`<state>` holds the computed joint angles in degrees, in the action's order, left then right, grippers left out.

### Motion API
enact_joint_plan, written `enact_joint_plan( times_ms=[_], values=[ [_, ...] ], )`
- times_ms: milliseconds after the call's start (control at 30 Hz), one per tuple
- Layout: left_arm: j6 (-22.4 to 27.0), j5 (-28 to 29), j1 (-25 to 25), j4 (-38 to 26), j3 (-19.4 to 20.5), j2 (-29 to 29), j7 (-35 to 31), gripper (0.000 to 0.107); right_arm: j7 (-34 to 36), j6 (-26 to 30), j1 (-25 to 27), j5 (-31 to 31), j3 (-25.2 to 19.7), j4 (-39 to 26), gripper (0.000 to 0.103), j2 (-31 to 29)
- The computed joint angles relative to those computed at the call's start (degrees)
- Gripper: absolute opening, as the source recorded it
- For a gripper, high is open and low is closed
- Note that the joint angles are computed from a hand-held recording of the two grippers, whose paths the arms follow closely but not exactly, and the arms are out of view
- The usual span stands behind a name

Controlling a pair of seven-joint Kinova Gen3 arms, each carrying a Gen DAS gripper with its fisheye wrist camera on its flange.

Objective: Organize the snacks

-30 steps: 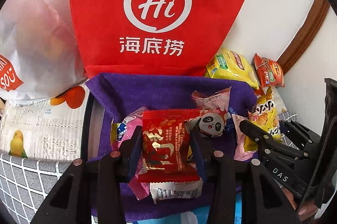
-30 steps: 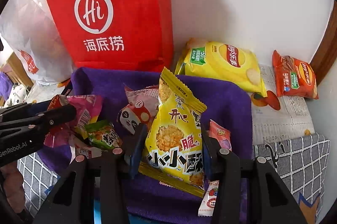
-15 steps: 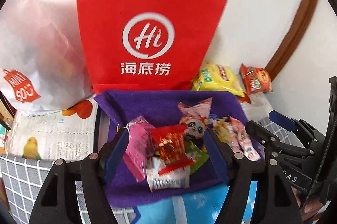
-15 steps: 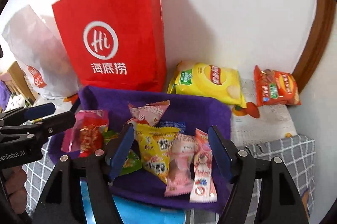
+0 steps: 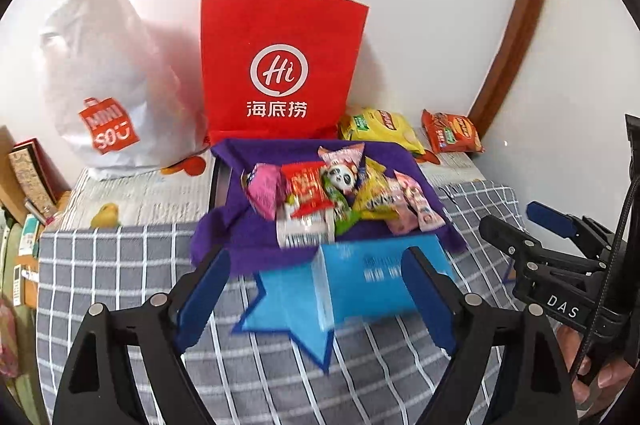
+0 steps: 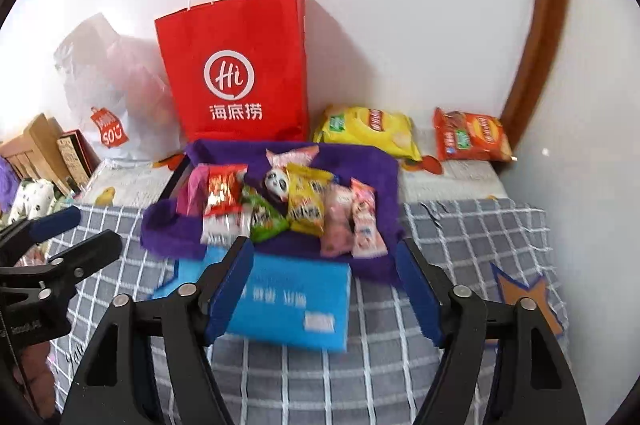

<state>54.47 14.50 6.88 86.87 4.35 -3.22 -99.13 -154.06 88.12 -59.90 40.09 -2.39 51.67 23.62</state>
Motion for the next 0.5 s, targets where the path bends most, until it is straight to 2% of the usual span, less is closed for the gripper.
enact_joint_plan(
  times_ms=[67, 200, 333, 500],
  values=[
    [-0.6, -0.8, 0.2, 2.2, 0.1, -2.6, 0.2, 0.089, -2.9, 1.2, -2.7, 1.9, -0.1, 1.7, 0.084, -1.4],
    [-2.0, -4.0, 0.6, 5.8, 0.8, -7.4, 2.4, 0.09, -7.9, 3.8, -6.6, 5.6, -1.6, 4.4, 0.095, -3.4],
    [-2.2, -4.4, 0.9, 8.1, 0.4, -10.8, 3.5, 0.091, -12.0, 7.0, -8.9, 7.5, -3.4, 5.7, 0.095, -4.7],
    [-1.9, -6.1, 1.1, 9.5, 1.4, -13.8, 5.4, 0.091, -17.4, 7.6, -10.0, 9.1, -6.0, 9.1, 0.095, -7.0]
  ],
)
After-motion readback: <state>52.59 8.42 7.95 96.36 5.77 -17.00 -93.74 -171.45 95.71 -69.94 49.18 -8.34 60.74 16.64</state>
